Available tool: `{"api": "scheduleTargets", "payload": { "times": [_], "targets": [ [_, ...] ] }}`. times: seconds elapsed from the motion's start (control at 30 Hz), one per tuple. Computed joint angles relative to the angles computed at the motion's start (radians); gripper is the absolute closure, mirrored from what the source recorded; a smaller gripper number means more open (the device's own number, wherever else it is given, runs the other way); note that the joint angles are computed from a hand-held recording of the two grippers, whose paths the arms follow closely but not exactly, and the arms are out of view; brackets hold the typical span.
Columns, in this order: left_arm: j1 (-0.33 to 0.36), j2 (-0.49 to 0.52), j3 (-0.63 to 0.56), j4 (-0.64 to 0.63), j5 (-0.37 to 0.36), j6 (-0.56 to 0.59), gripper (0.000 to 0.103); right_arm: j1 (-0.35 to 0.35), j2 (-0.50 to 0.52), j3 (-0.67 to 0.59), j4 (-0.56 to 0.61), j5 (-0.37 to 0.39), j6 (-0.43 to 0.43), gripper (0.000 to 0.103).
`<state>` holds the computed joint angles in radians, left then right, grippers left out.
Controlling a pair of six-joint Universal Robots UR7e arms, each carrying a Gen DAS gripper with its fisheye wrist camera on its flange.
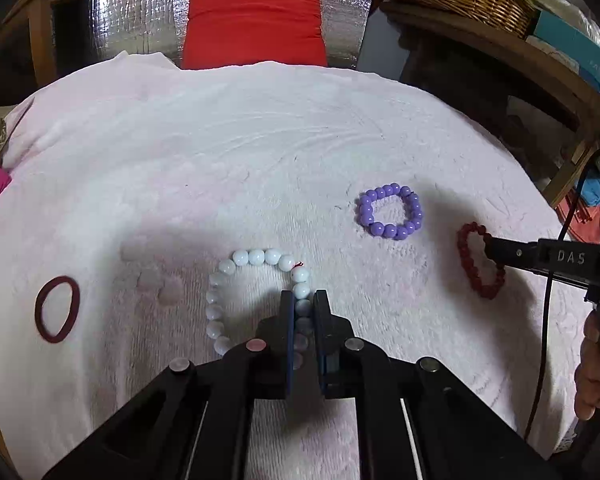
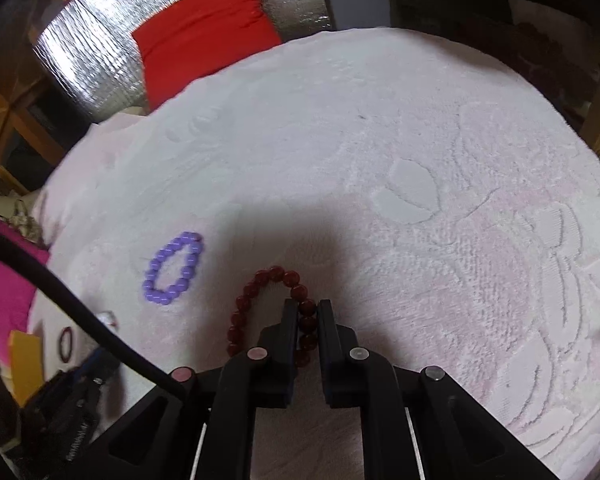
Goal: Organize jewelry
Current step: 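Lift the red bracelet with the right tool while the left lifts the white pearl bracelet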
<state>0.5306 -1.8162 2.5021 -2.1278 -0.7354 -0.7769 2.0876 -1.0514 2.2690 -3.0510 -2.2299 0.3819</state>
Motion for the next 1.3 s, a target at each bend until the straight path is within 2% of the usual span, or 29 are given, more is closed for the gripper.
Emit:
{"api": "scheduleTargets", "payload": {
  "times": [0.3, 0.5, 0.9, 1.03, 1.3],
  "targets": [
    [-0.120, -0.174, 0.010, 0.152, 0.005, -0.121, 0.094, 0.000, -0.068, 0.064, -0.124, 0.155, -0.030, 0.092],
    [-0.155, -0.272, 0.005, 0.232, 0.007, -0.186, 0.094, 0.010, -0.065, 0.071, -0.199, 0.228, -0.066, 0.092],
    [-0.187, -0.356, -0.030, 0.393, 0.060, -0.283, 0.094, 0.049, -0.019, 0.058, -0.286, 0.273, -0.124, 0.092],
    [-0.209, -0.390, -0.045, 0.482, 0.073, -0.335, 0.094, 0.067, -0.007, 0.053, -0.292, 0.271, -0.132, 0.092],
    [-0.272, -0.449, -0.092, 0.736, 0.107, -0.492, 0.094, 0.102, 0.033, 0.030, -0.296, 0.280, -0.149, 0.092]
  ]
}}
